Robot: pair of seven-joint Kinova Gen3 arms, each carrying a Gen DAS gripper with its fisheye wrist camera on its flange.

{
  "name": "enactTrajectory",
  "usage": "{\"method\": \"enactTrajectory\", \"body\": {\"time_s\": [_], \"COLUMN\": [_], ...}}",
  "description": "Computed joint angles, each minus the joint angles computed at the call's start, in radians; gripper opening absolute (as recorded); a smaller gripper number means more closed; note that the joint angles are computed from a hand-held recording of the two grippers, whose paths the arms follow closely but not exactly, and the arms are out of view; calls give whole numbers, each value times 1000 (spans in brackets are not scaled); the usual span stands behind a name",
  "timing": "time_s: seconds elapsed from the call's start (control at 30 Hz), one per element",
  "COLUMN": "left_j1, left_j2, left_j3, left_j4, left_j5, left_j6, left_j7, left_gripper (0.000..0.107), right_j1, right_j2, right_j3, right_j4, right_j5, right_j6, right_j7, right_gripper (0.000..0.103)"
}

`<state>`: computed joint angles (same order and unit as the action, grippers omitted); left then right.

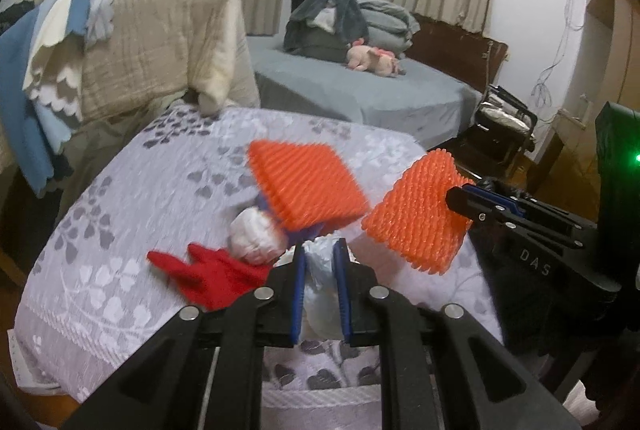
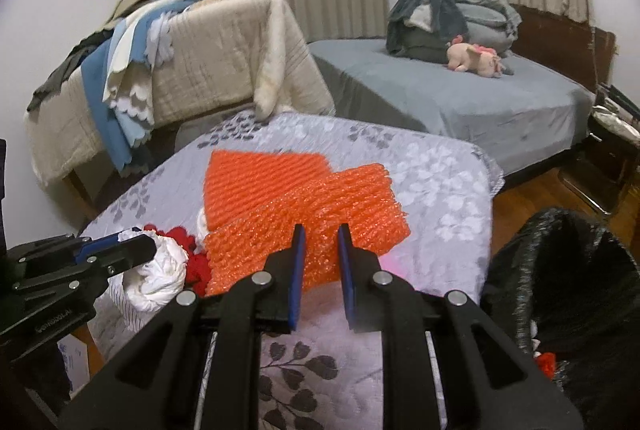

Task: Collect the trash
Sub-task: 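Grasp the orange mesh sleeve with the right tool while the left tool holds the tissue, then carry the tissue and orange mesh over the bin and open both tools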

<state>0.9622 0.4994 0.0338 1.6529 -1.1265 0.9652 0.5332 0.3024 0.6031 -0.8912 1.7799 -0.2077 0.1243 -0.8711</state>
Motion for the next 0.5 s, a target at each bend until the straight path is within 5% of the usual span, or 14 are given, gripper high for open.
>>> {"method": "enactTrajectory", "body": {"time_s": [0.5], "left_j1": [-6], "left_j2": [64], "left_j3": [-44], "left_j4": [-186], "left_j5": [-44], "left_j6": [-55], "left_j7": [-178], "left_gripper": [14], "right_j1": [195], "right_j2": [-27], "right_j3": [-99], "right_j4": [16], "right_j5": [20], "right_j6": [-43], "right_j7": [-31], "right_gripper": [15]}}
